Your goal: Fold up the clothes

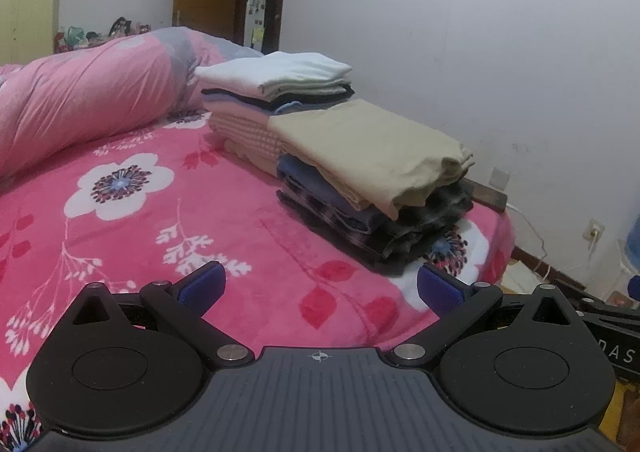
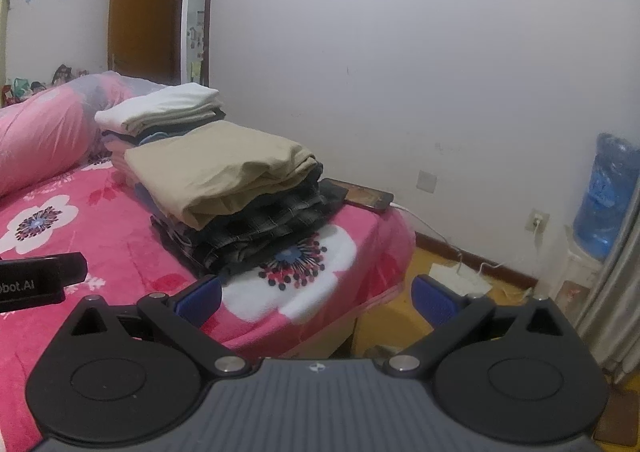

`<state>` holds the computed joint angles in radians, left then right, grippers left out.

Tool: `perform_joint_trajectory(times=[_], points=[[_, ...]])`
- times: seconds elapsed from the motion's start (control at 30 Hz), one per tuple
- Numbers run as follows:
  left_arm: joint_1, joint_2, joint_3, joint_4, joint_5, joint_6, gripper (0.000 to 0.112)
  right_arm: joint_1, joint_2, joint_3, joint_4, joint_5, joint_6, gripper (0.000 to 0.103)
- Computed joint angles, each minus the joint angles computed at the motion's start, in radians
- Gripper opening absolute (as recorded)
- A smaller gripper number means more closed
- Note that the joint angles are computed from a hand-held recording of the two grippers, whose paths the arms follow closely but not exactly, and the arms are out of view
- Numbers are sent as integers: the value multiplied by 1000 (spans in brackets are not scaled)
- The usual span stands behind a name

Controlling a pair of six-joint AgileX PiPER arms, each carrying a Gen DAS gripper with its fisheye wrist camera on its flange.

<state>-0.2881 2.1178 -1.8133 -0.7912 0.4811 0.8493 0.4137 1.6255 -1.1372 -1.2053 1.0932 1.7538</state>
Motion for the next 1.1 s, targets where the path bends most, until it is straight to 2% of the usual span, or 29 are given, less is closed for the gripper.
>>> perform_joint_trajectory(times=[0.27,1.1], points=[[-18,6,7,3,-30,12,103,-26,21,-15,21,-25,-28,103],[-7,17,-10,-2,-17,13,103,-24,42,-40,29,-26,-68,103]])
